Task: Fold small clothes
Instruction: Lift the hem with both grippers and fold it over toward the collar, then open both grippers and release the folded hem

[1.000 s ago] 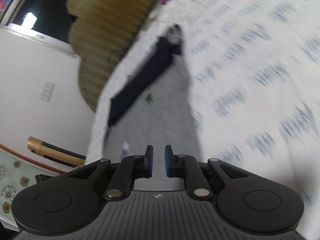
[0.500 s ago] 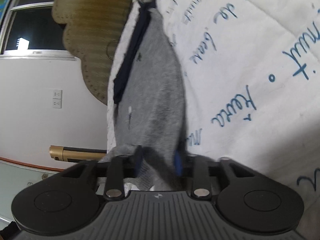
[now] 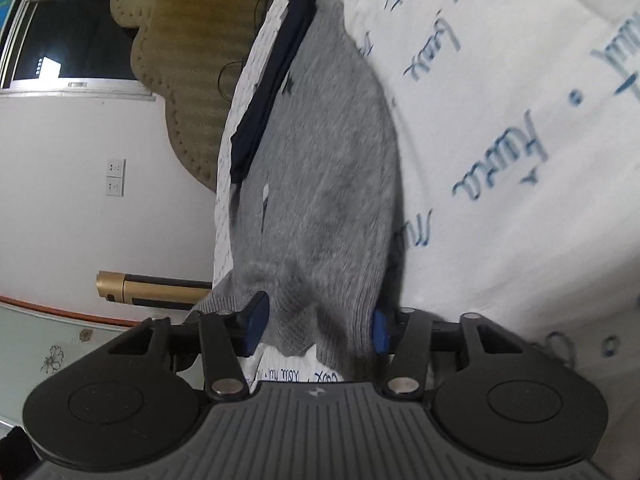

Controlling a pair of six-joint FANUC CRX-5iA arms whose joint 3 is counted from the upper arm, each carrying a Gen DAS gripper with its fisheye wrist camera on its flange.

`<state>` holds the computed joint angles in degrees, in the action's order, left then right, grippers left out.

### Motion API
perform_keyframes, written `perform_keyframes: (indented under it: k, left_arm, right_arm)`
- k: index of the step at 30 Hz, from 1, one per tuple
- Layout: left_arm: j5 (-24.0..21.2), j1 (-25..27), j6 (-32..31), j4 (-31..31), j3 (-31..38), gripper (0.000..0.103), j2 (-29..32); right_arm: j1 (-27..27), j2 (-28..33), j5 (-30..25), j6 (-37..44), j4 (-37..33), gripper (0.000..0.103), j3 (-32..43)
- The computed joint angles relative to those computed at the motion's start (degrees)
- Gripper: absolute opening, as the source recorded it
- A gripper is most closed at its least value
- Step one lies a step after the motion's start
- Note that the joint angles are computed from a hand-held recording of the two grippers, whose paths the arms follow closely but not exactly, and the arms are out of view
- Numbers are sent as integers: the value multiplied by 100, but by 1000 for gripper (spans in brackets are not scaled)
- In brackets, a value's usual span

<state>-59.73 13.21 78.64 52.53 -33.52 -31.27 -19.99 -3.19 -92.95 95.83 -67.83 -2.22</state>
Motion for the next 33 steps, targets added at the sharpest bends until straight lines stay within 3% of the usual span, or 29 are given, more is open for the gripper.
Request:
perform_keyframes:
  k: [1, 9, 14, 19, 23, 25, 27, 30, 33]
  left_arm:
    - [2, -2, 22, -20, 9, 5, 11]
    - [150, 37, -267, 151, 29, 5, 7]
    - [412, -116, -679, 442, 239, 4, 271]
    - [876, -396, -1063, 727, 901, 4, 1113]
    - [1644, -543, -1212, 1079, 1671, 4, 2065]
    - [2055, -604, -997, 868, 2132, 4, 2625]
    - [2060, -576, -242, 122, 2782, 4, 3261]
    - [1987, -597, 402, -656, 3357, 4, 3816]
    - [1989, -611, 279, -588, 3475, 4, 3991]
  right_arm:
    - [34, 21, -13, 0, 53, 5, 0]
    - [-421, -68, -176, 503, -557, 5, 107]
    - [-311, 204, 14, 808, -1001, 5, 692]
    - [89, 926, 702, 970, -1460, 5, 1532]
    - [574, 1809, 1745, 610, -1467, 5, 2608]
    - [830, 2324, 2314, 84, -1235, 5, 3150]
    - [1111, 2842, 2720, -634, -733, 8, 3685]
    - [1383, 3485, 2597, -1495, -131, 8, 4388]
    - [1435, 3659, 2552, -1528, -66, 10, 4561]
